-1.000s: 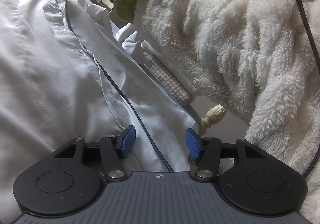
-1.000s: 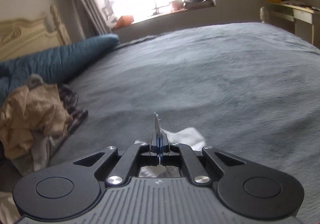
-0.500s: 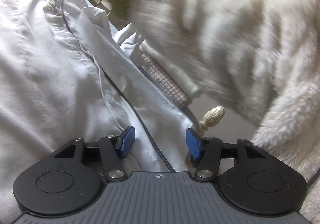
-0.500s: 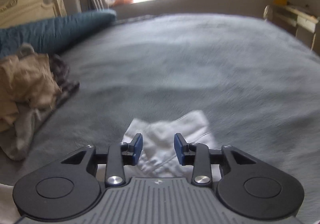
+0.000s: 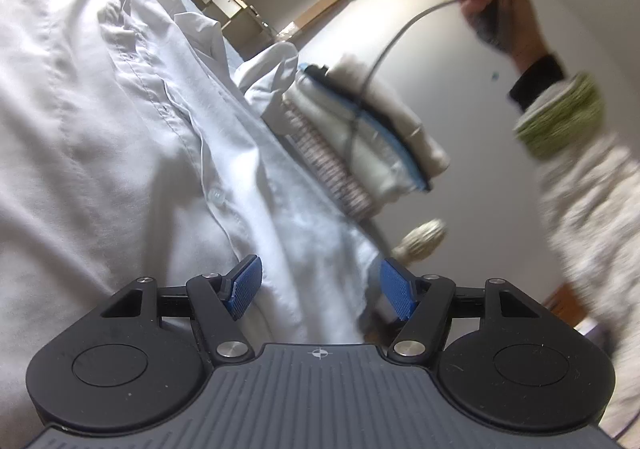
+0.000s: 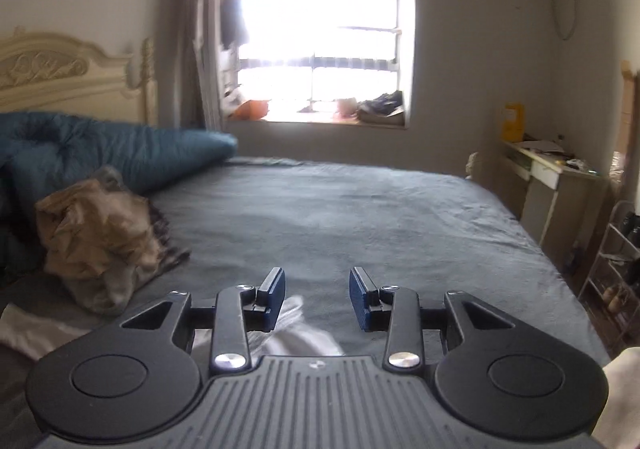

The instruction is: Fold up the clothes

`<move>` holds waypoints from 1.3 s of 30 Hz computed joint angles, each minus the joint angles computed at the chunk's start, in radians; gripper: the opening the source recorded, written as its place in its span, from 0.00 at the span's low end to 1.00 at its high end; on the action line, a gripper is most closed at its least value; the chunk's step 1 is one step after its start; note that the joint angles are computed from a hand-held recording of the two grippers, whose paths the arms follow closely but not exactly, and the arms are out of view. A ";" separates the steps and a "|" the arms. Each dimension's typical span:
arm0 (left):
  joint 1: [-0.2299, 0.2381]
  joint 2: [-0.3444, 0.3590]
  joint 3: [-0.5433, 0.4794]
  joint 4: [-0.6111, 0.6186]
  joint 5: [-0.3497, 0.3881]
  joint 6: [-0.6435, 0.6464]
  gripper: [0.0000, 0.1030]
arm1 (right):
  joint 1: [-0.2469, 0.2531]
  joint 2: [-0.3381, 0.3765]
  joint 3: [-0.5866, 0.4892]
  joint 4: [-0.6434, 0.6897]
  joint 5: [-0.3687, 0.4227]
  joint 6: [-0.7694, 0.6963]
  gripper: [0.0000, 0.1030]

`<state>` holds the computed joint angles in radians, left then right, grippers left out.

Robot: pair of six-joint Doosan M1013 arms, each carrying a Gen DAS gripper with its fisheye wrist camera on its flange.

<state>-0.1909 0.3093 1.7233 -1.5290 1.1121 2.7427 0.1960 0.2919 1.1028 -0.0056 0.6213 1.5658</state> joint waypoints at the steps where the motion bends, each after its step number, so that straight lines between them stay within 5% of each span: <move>1: -0.004 -0.004 0.004 0.003 -0.011 0.010 0.64 | 0.007 0.007 -0.006 0.017 0.027 -0.030 0.37; 9: -0.011 -0.014 0.018 0.003 -0.038 0.044 0.64 | 0.101 0.226 -0.100 -0.056 0.235 -0.064 0.28; 23: -0.014 -0.015 0.020 0.007 -0.043 0.070 0.64 | 0.150 0.382 -0.212 -0.411 0.274 0.065 0.28; 25: -0.013 -0.015 0.022 0.006 -0.042 0.076 0.64 | 0.149 0.397 -0.232 -0.414 0.298 0.055 0.25; 28: -0.014 -0.015 0.022 0.005 -0.042 0.082 0.64 | 0.144 0.406 -0.248 -0.409 0.306 0.062 0.01; 34: -0.010 -0.012 0.023 0.003 -0.029 0.086 0.64 | 0.106 0.369 -0.232 -0.198 0.223 0.060 0.01; 39: -0.010 -0.011 0.021 0.006 -0.026 0.087 0.64 | 0.086 0.397 -0.272 -0.062 0.254 0.041 0.01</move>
<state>-0.2006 0.2981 1.7447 -1.5229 1.0857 2.8294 0.2822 0.6892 0.8306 -0.0673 0.8754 1.6068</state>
